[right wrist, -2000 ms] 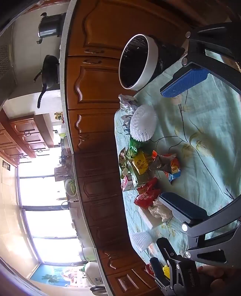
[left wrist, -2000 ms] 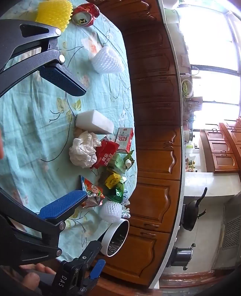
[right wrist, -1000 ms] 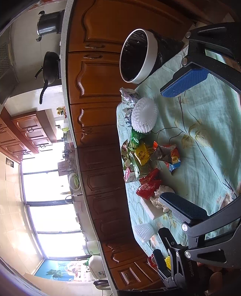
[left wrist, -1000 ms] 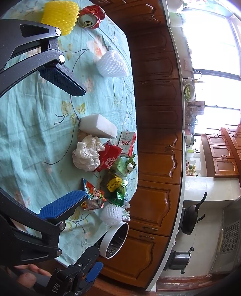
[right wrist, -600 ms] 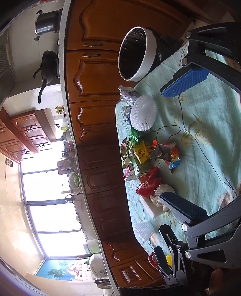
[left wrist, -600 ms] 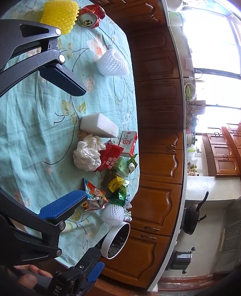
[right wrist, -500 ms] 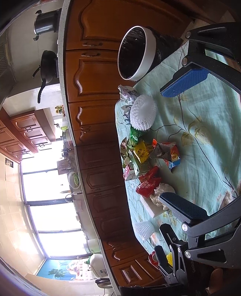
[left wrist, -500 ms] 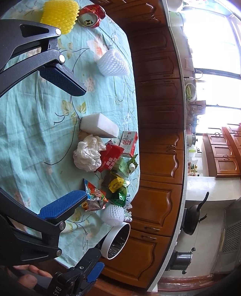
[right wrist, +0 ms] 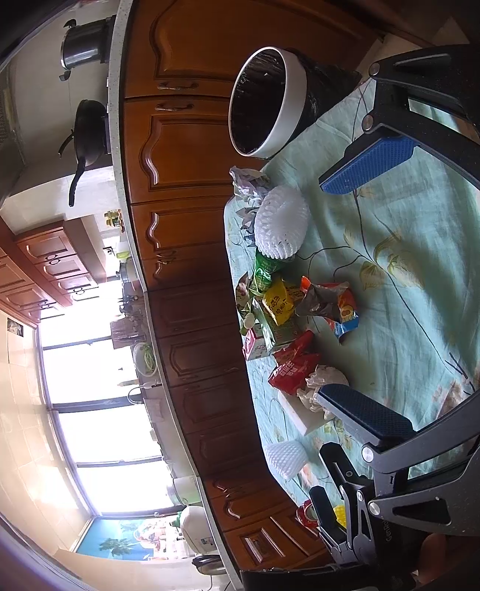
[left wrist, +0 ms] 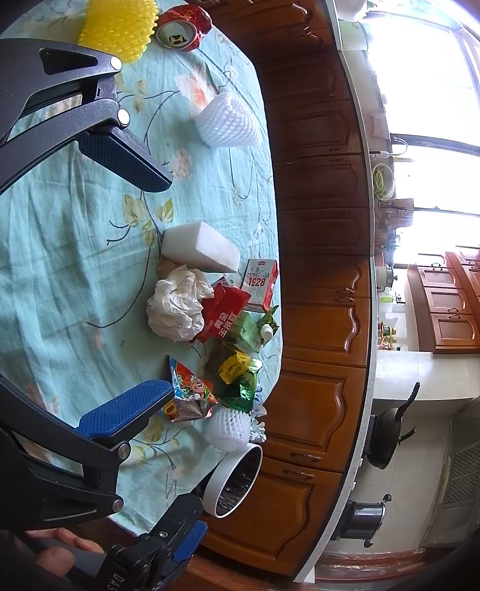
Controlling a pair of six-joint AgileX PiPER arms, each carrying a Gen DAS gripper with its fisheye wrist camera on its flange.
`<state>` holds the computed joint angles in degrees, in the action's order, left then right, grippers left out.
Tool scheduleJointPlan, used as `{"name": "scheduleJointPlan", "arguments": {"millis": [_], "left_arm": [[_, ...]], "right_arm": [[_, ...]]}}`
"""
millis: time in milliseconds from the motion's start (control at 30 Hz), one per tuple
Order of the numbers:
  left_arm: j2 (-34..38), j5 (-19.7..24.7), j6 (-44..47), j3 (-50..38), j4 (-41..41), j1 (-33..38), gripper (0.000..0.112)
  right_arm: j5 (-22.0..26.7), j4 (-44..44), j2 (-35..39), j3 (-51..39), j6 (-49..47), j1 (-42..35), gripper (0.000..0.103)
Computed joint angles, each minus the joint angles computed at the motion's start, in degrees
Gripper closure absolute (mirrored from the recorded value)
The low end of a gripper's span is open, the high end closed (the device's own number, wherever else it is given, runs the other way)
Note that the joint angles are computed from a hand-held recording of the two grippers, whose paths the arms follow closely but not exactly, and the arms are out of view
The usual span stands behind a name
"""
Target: Collect trash
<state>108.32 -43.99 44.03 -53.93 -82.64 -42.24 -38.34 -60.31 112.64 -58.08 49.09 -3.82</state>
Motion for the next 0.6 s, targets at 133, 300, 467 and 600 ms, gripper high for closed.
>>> {"name": "scheduleJointPlan", "arguments": {"millis": [133, 300, 467, 600], "left_arm": [[0.03, 0.63, -0.11, -0.04, 0.26, 0.39, 0.009], [-0.01, 1.40, -0.22, -0.01, 0.50, 0.91, 0.009], [-0.17, 4.37, -1.61, 0.11, 1.83, 2.44, 0.009], [0.16, 6.94, -1.12, -0.51, 1.72, 3.87, 0.009]], "right_arm": [[0.08, -0.52, 0.24, -0.34, 0.60, 0.00, 0.000], [0.62, -1.62, 0.79, -1.27, 2.14, 0.04, 0.000], [0.69, -5.67, 2.04, -3.55, 7.25, -0.34, 0.001], [1.71, -8.98, 3.06, -5.81, 11.66, -0.35, 0.001]]}}
